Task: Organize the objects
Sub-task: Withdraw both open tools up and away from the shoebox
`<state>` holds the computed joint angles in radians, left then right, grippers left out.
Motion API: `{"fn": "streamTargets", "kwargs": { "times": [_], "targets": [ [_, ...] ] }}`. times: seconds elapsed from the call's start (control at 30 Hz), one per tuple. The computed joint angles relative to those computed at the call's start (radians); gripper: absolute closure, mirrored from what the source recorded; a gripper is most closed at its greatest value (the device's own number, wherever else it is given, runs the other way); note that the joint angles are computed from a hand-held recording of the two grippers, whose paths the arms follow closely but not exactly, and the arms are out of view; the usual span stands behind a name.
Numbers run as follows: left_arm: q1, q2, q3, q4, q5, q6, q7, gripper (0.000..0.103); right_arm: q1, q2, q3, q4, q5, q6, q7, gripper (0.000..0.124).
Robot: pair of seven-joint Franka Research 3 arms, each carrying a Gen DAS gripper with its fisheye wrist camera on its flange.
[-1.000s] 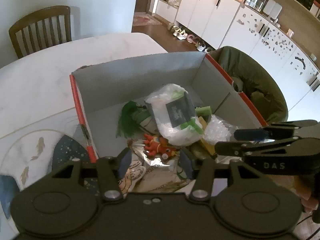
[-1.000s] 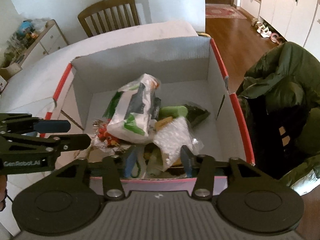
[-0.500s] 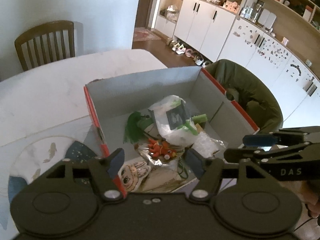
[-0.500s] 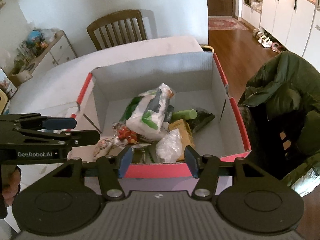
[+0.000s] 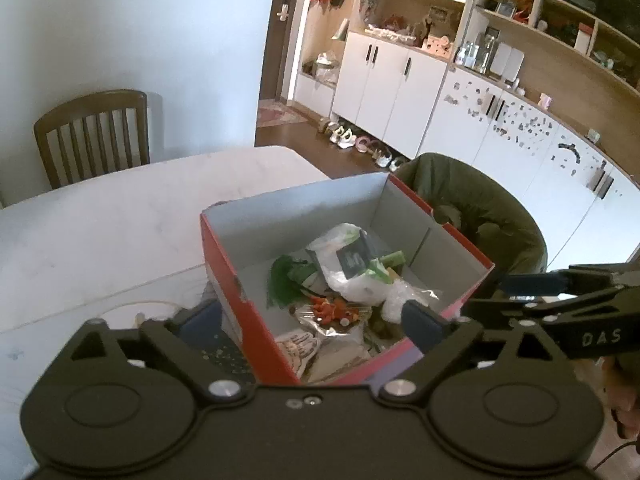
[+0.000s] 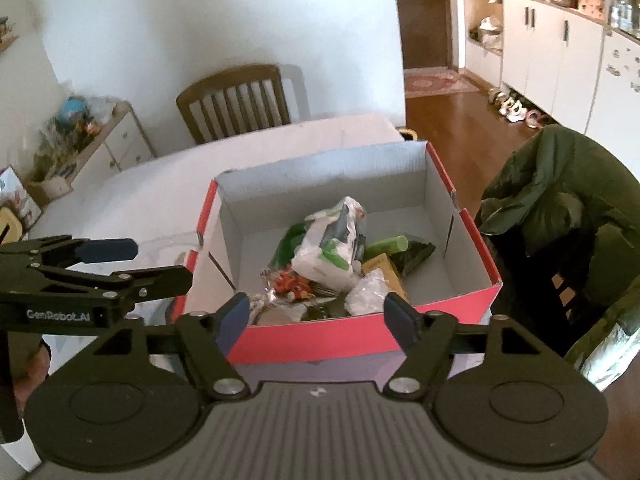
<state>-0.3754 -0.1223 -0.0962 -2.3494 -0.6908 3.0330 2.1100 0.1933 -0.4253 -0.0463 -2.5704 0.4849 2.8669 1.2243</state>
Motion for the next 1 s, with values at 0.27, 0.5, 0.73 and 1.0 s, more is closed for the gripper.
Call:
{"fn": "streamTargets", "kwargs": {
  "times": [0.27, 0.5, 0.73, 1.0],
  "targets": [
    [-0.041, -0.076, 0.068, -0.045, -0.144, -0.040, 0.195, 0.000, -0.013, -0.092, 0.076, -0.096, -0.023, 0.107, 0.139, 0.041],
    [-0.043, -0.127, 0.102, -0.081, -0.179, -0.078, 0.266, 0.000, -0.041, -0.153, 0.168, -0.168, -0.093, 0.196, 0.305, 0.037],
    [-0.041, -0.179, 0.147, -0.111, -0.265, -0.142, 0.393, 0.000, -0.137, -0.205, 0.307, -0.200, -0.186, 0.186, 0.508, 0.033],
    [-0.017, -0.211, 0.152, -0.129, -0.312, -0.186, 0.473, 0.000, -0.184, -0.264, 0.404, -0.226, -0.286, 0.177, 0.688, 0.030]
  ]
}}
